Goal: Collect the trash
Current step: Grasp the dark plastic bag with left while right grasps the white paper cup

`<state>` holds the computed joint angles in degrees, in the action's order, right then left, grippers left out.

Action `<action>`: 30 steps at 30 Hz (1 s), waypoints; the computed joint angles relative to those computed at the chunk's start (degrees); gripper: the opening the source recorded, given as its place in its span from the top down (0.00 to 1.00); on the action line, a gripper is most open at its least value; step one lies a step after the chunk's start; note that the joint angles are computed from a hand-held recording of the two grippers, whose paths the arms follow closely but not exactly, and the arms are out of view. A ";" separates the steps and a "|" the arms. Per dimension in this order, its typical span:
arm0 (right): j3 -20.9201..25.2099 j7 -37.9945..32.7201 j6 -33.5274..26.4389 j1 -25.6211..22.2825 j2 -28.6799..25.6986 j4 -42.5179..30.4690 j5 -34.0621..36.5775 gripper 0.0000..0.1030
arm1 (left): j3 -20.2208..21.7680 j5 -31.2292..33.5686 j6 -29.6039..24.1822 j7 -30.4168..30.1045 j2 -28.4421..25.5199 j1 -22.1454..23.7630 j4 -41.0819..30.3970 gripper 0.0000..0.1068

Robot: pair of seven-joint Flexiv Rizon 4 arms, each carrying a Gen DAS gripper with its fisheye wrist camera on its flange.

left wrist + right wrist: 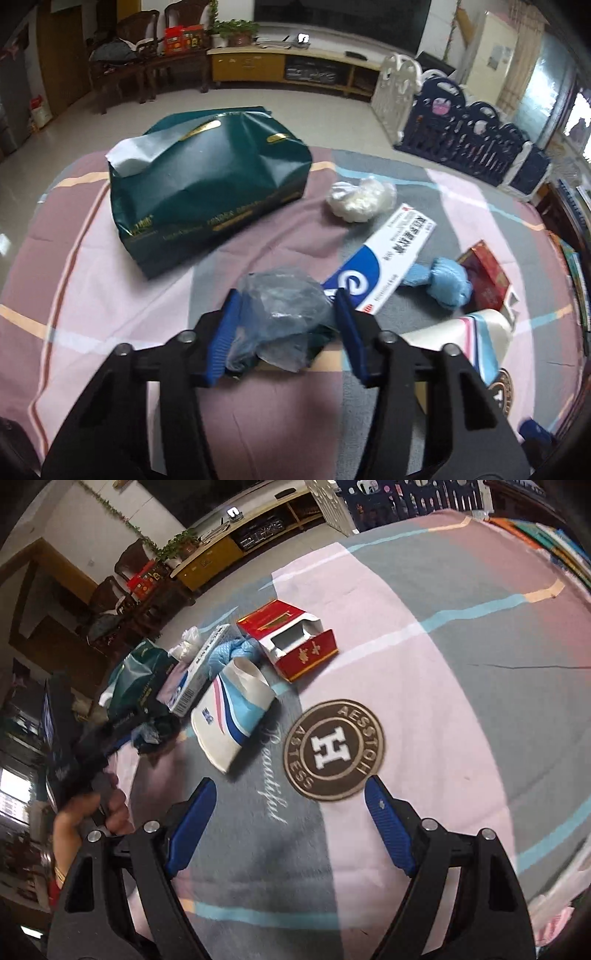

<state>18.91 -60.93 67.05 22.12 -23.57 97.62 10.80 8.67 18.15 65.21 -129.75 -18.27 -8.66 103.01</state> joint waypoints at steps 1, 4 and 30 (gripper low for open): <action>-0.47 0.69 0.19 0.65 -1.56 -1.71 -0.41 0.21 | 0.69 1.37 0.02 -1.10 0.41 -0.73 0.29 0.56; -1.42 2.60 -0.36 2.14 -5.59 -6.11 -2.25 0.21 | 2.03 5.30 -0.06 -5.68 4.05 -2.26 3.14 0.58; -7.97 12.34 6.37 5.65 19.59 21.37 -30.52 0.70 | -18.53 16.94 -11.86 -30.22 39.78 1.68 25.28 0.57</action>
